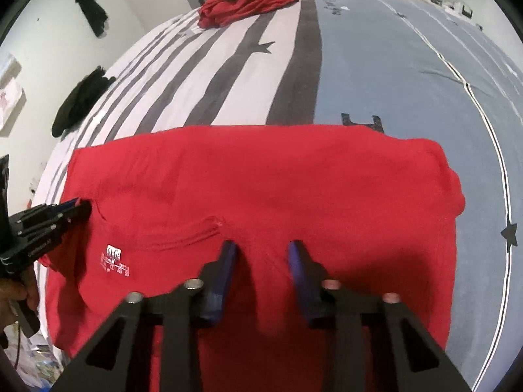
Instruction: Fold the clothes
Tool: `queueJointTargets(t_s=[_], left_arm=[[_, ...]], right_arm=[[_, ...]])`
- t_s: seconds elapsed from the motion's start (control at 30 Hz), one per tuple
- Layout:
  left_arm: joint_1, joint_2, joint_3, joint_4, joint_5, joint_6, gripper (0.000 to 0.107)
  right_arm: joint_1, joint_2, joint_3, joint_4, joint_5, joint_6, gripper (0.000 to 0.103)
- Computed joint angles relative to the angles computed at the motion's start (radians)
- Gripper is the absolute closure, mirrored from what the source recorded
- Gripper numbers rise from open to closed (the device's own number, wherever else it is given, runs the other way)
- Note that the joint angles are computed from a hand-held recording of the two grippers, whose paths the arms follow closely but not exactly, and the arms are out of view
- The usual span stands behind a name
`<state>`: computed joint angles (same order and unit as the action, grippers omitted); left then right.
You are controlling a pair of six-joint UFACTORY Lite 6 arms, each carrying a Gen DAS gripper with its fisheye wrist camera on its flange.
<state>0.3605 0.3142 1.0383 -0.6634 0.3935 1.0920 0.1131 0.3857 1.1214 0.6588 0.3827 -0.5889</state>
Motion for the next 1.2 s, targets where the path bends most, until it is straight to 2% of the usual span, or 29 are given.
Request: queueJointTargets(t_s=[0.13, 0.27, 0.33, 0.47, 0.57, 0.63, 0.73, 0.8, 0.87, 0.97, 1.0, 1.1, 1.17, 1.2], left_arm=[[0.059, -0.151, -0.093, -0.102, 0.058, 0.105, 0.099], [0.192, -0.394, -0.207, -0.092, 0.224, 0.146, 0.1], [0.297, -0.493, -0.252, -0.074, 0.336, 0.192, 0.1], [0.531, -0.686, -0.365, 0.036, 0.576, 0.266, 0.099], [0.713, -0.747, -0.436, 0.149, 0.701, 0.347, 0.098], [0.772, -0.756, -0.465, 0.218, 0.708, 0.373, 0.096], [0.82, -0.761, -0.469, 0.266, 0.738, 0.387, 0.09], [0.83, -0.773, -0.466, 0.272, 0.756, 0.402, 0.09], [0.815, -0.777, -0.457, 0.251, 0.756, 0.408, 0.09], [0.753, -0.753, -0.436, 0.207, 0.715, 0.37, 0.09], [0.714, -0.748, -0.439, 0.193, 0.679, 0.341, 0.089], [0.572, -0.654, -0.402, 0.095, 0.525, 0.26, 0.089], [0.455, -0.544, -0.338, 0.017, 0.379, 0.216, 0.089], [0.399, -0.473, -0.289, -0.015, 0.309, 0.193, 0.089]], right_arm=[[0.006, -0.111, -0.087, 0.029, -0.038, -0.027, 0.1], [-0.024, -0.352, -0.263, 0.077, -0.014, -0.084, 0.1], [-0.051, -0.508, -0.368, 0.057, 0.044, -0.072, 0.1], [0.026, -0.714, -0.493, -0.073, 0.108, 0.14, 0.1], [0.064, -0.941, -0.642, -0.176, 0.236, 0.276, 0.1], [0.117, -1.062, -0.749, -0.25, 0.329, 0.389, 0.099], [0.177, -1.198, -0.836, -0.326, 0.427, 0.507, 0.099], [0.167, -1.276, -0.851, -0.333, 0.484, 0.537, 0.098], [0.172, -1.28, -0.84, -0.322, 0.477, 0.544, 0.098], [0.17, -1.197, -0.795, -0.302, 0.393, 0.508, 0.098], [0.17, -1.136, -0.774, -0.288, 0.334, 0.486, 0.098], [0.185, -0.914, -0.679, -0.28, 0.126, 0.451, 0.095], [0.148, -0.721, -0.583, -0.227, -0.008, 0.381, 0.086], [0.134, -0.63, -0.529, -0.2, -0.066, 0.351, 0.086]])
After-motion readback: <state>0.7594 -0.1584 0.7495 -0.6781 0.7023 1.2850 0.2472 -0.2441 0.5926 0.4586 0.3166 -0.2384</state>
